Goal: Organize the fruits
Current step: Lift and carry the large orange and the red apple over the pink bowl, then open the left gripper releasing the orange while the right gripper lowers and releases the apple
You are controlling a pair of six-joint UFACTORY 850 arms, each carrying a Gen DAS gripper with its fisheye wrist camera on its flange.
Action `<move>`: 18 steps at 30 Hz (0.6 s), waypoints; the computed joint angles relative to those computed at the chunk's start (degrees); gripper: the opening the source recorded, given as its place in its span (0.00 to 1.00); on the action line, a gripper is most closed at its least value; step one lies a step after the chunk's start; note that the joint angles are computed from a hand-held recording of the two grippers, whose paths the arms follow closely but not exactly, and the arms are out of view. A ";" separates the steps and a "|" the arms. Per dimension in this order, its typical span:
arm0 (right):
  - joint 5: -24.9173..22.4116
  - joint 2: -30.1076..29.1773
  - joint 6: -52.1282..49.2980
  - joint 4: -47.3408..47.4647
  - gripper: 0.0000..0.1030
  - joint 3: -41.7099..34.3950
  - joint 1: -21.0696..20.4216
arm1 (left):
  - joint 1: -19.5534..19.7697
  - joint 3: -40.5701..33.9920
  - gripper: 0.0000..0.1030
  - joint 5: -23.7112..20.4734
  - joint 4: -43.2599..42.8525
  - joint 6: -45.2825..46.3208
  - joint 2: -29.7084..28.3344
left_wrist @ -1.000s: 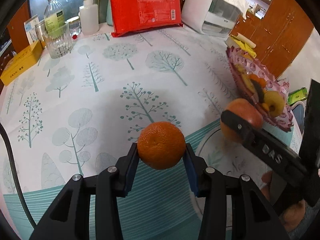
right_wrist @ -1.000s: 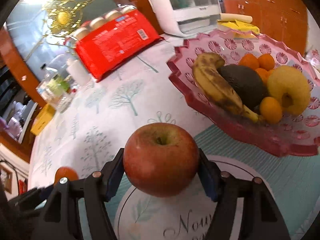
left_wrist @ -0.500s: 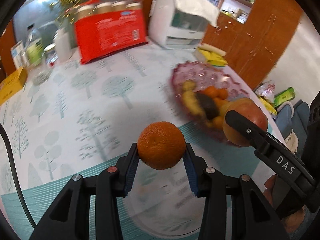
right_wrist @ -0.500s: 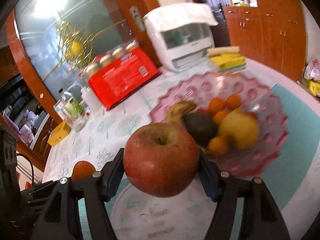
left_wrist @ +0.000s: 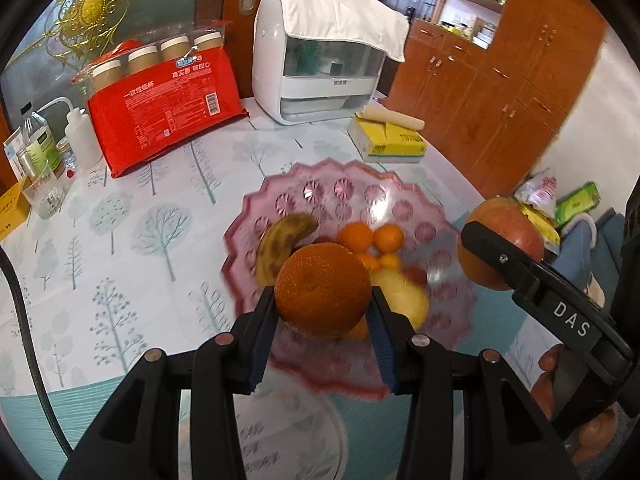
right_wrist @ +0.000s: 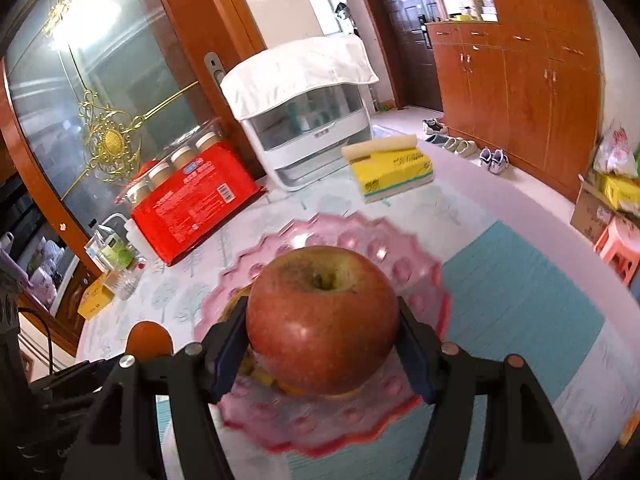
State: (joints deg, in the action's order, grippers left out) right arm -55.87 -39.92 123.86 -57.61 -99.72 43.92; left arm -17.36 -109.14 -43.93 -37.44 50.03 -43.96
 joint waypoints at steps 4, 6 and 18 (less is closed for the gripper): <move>5.14 1.85 -7.49 0.92 0.66 2.75 -3.65 | -2.63 -5.69 0.42 2.32 3.77 -6.49 -4.23; 7.65 1.86 -10.80 1.65 0.66 3.07 -5.19 | -3.68 -9.40 0.42 2.58 6.63 -10.56 -7.11; 18.68 -4.29 -29.90 18.35 0.66 -2.37 -12.89 | -6.94 -25.18 0.42 -2.75 19.71 -25.45 -19.89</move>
